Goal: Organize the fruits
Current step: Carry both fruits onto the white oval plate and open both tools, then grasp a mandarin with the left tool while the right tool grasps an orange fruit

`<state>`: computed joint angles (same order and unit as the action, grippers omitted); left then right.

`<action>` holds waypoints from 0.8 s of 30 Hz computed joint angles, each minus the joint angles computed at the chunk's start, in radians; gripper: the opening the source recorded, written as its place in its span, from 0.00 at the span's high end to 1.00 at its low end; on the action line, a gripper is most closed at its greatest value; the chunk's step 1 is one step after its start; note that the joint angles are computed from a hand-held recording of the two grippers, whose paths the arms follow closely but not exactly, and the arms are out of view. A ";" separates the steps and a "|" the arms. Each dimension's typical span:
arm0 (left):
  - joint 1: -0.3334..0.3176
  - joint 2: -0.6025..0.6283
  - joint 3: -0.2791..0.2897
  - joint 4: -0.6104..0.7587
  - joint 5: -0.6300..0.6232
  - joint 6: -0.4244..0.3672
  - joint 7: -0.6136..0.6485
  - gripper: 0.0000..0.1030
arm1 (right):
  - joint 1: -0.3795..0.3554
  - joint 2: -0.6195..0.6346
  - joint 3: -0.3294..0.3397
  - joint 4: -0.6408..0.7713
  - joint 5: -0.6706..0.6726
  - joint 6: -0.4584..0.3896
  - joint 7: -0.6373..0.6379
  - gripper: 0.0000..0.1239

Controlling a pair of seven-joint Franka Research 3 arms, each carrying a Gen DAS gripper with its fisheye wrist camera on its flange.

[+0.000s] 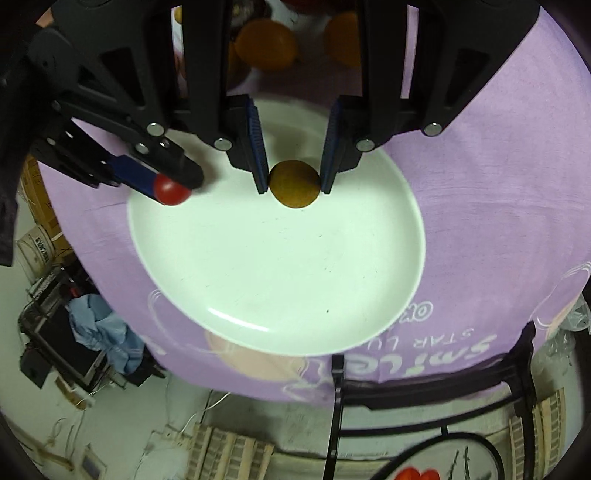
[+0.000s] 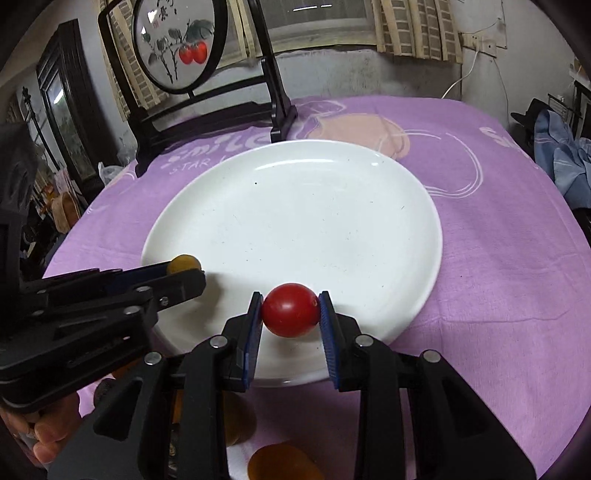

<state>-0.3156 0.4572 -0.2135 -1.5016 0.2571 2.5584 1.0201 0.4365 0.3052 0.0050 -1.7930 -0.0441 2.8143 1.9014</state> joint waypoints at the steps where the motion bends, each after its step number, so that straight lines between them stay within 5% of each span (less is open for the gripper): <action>1: -0.003 0.011 0.002 0.014 0.001 -0.014 -0.001 0.72 | -0.001 0.003 0.002 0.003 0.002 -0.007 -0.004 0.75; 6: -0.010 0.014 0.008 0.015 0.013 -0.036 -0.001 0.67 | -0.001 -0.016 0.006 -0.017 -0.008 -0.007 -0.015 0.74; 8: -0.017 -0.025 0.020 -0.024 0.036 -0.016 -0.029 0.47 | -0.024 -0.053 0.031 -0.059 0.038 0.014 -0.057 0.74; 11: -0.006 -0.111 0.022 -0.112 0.052 0.052 -0.070 0.36 | -0.037 -0.132 0.042 -0.148 0.071 0.082 -0.081 0.71; 14: -0.005 -0.245 0.049 -0.273 0.134 0.158 -0.177 0.14 | -0.047 -0.213 0.048 -0.247 0.082 0.148 -0.088 0.67; 19: 0.022 -0.433 0.082 -0.517 0.453 0.219 -0.485 0.08 | -0.072 -0.282 0.094 -0.342 0.213 0.137 -0.212 0.61; 24: 0.113 -0.527 0.054 -0.658 0.460 0.224 -0.565 0.08 | -0.064 -0.275 0.096 -0.342 0.090 0.066 -0.141 0.61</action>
<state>-0.2028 -0.0696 -0.1597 -2.1597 0.7168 2.7823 0.4547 0.3723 0.0302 0.1011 -2.1350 0.0462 2.8806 1.7603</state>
